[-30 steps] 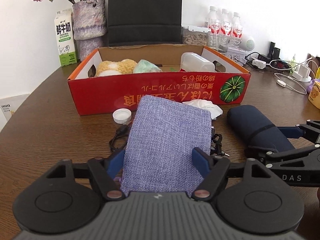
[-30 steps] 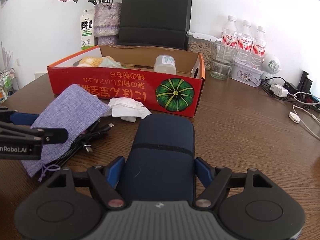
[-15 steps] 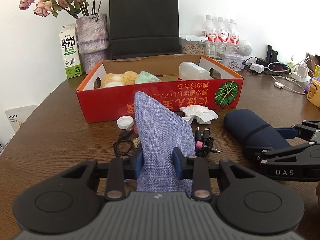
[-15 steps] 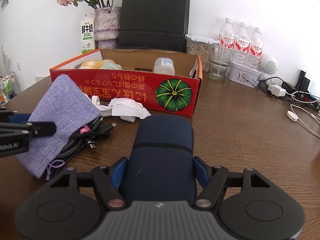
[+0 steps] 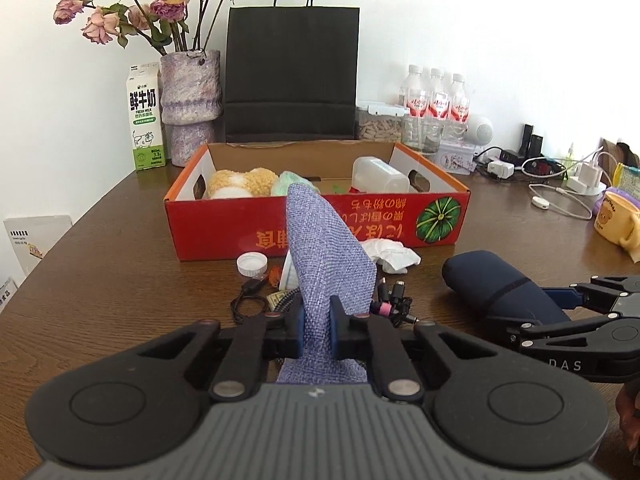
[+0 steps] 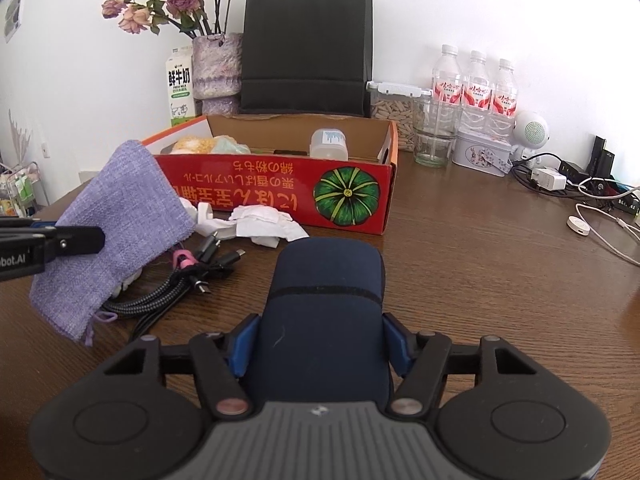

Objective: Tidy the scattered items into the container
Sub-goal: 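Lift the purple pouch and navy case over the box with both grippers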

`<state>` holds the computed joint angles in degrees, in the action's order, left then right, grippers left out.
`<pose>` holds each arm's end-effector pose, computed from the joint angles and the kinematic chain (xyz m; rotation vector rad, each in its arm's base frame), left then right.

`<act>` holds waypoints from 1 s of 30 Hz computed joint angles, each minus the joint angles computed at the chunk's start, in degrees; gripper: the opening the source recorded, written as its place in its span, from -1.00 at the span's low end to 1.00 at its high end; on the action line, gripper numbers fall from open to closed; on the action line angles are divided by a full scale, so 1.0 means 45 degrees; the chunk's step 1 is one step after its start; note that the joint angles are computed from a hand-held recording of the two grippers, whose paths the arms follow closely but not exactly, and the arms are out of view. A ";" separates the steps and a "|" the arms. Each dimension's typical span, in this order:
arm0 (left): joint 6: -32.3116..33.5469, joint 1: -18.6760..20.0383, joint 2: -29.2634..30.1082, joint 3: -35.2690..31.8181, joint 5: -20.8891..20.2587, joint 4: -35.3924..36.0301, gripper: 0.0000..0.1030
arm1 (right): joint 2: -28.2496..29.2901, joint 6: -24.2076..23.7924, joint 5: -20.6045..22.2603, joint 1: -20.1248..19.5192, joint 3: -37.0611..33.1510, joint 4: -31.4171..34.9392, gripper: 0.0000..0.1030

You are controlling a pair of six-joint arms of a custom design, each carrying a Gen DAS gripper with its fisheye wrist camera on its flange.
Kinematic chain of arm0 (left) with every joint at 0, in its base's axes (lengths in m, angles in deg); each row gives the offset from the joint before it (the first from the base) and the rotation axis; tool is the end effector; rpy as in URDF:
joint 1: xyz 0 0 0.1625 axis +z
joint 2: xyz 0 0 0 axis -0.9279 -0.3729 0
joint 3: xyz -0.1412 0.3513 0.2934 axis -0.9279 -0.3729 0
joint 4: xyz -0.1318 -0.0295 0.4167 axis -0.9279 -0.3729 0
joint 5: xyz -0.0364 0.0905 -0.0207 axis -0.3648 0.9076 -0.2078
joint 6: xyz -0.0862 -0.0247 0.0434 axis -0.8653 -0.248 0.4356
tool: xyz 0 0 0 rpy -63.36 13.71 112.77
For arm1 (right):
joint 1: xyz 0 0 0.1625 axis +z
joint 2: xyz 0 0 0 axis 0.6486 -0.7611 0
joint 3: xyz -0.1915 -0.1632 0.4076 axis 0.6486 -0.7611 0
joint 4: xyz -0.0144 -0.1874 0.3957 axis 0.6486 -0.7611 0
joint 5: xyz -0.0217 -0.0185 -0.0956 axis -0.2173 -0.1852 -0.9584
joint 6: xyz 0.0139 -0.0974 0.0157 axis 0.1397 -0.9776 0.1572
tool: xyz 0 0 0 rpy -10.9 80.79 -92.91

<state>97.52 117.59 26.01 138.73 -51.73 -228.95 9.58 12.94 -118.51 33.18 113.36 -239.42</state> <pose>-0.2539 -0.6410 -0.0948 0.2749 2.0256 -1.2532 -0.0660 -0.7275 0.1918 1.1014 -2.3401 0.8468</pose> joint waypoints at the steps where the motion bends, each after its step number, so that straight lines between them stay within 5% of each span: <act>1: -0.0088 0.0000 -0.0065 0.0062 -0.0060 -0.0002 -0.78 | -0.0031 0.0012 0.0091 -0.0009 0.0021 -0.0015 0.22; 7: -0.0026 0.0002 -0.0355 0.0148 -0.0396 -0.0331 -0.78 | -0.0179 0.0083 0.0609 0.0044 0.0071 -0.0165 0.22; 16: 0.2008 0.0227 -0.0571 -0.0912 -0.1306 -0.1771 -0.78 | -0.0023 0.0246 0.1654 0.0599 -0.0682 -0.0057 0.22; 30: 0.3178 0.1215 -0.0566 -0.3368 -0.2922 -0.1551 -0.78 | 0.2097 0.1057 0.1904 0.2033 -0.3862 0.1426 0.22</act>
<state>111.82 123.06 23.46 123.58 -64.88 -235.93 19.02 17.70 -109.94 42.33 95.98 -233.01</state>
